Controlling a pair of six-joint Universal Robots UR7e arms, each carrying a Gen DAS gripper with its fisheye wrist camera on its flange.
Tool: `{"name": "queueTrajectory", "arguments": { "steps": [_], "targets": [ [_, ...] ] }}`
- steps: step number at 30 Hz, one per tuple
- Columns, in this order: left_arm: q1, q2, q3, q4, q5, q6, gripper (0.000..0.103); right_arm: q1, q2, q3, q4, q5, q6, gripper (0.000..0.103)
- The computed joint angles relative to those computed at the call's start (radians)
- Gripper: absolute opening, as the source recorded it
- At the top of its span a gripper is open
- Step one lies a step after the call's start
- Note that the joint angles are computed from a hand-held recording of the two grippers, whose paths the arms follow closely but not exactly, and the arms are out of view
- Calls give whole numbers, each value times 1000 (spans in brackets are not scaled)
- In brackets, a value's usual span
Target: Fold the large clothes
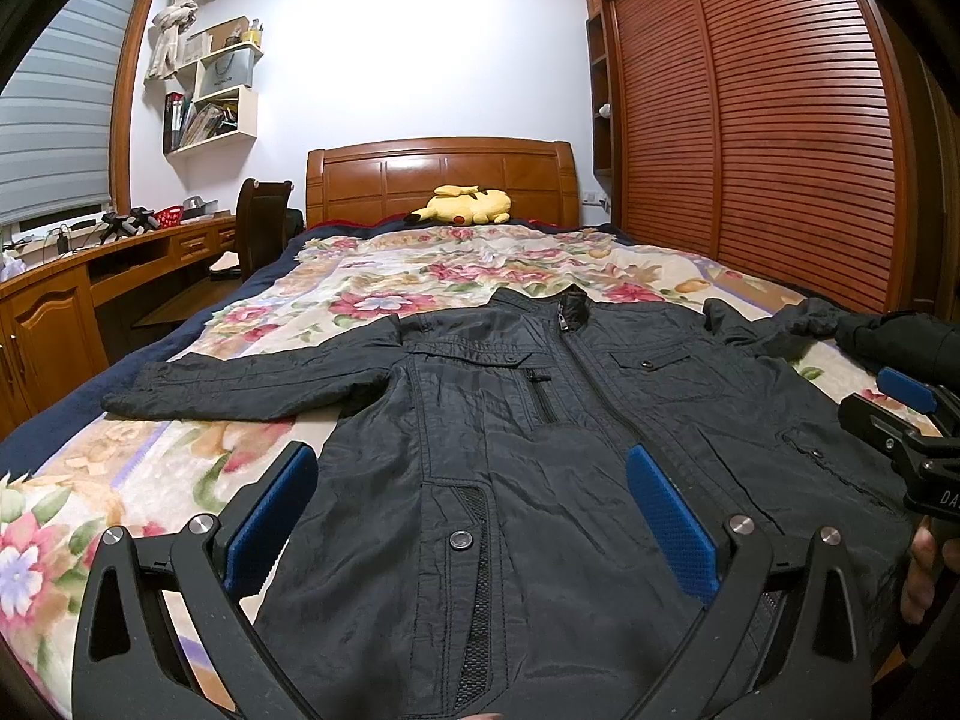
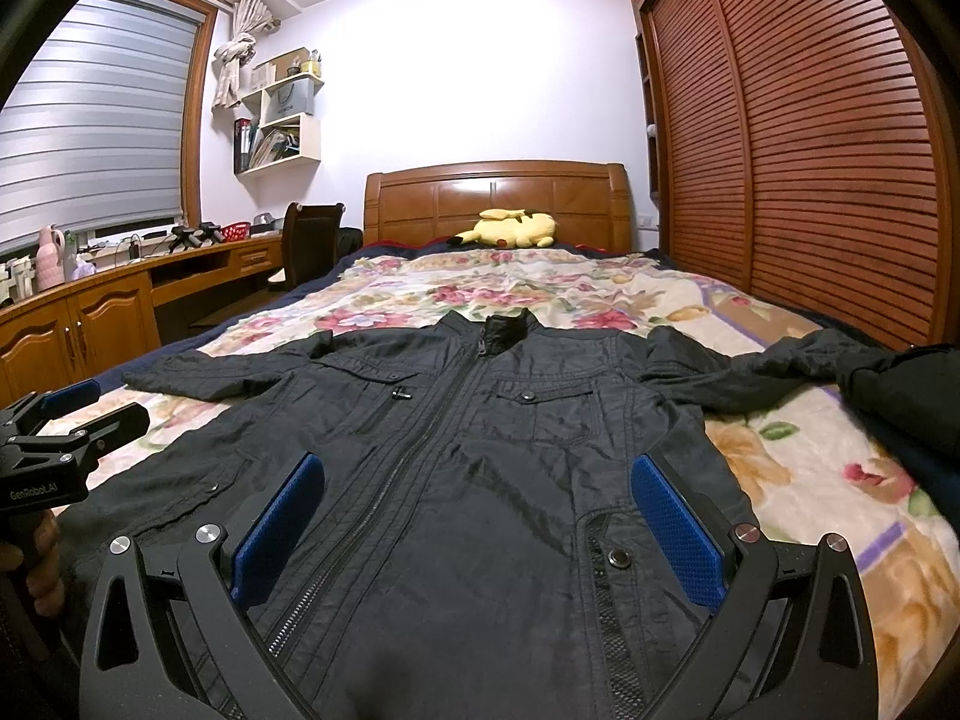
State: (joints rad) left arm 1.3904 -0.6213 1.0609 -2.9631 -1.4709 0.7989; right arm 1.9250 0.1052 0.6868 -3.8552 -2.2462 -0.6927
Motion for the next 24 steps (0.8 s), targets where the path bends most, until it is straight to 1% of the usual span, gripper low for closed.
{"name": "queueTrajectory", "arguments": {
  "steps": [3, 5, 7, 12, 15, 20, 24],
  "targets": [
    [0, -3, -1, 5, 4, -1, 103, 1, -2, 4, 8, 1, 4, 102],
    [4, -9, -10, 39, -4, -2, 103, 1, -3, 3, 21, 4, 10, 102],
    [-1, -17, -13, 65, 14, 6, 103, 1, -4, 1, 41, 9, 16, 102],
    [2, -17, -42, 89, 32, 22, 103, 2, -5, -12, 96, 27, 30, 102],
    [5, -13, -67, 104, 41, 19, 103, 2, -7, -21, 133, 46, 41, 102],
    [16, 0, -128, 153, 59, 1, 103, 0, -2, -45, 165, 69, 36, 102],
    [25, 16, -179, 178, 83, 9, 103, -2, 16, -98, 205, 91, 30, 102]
  ]
}}
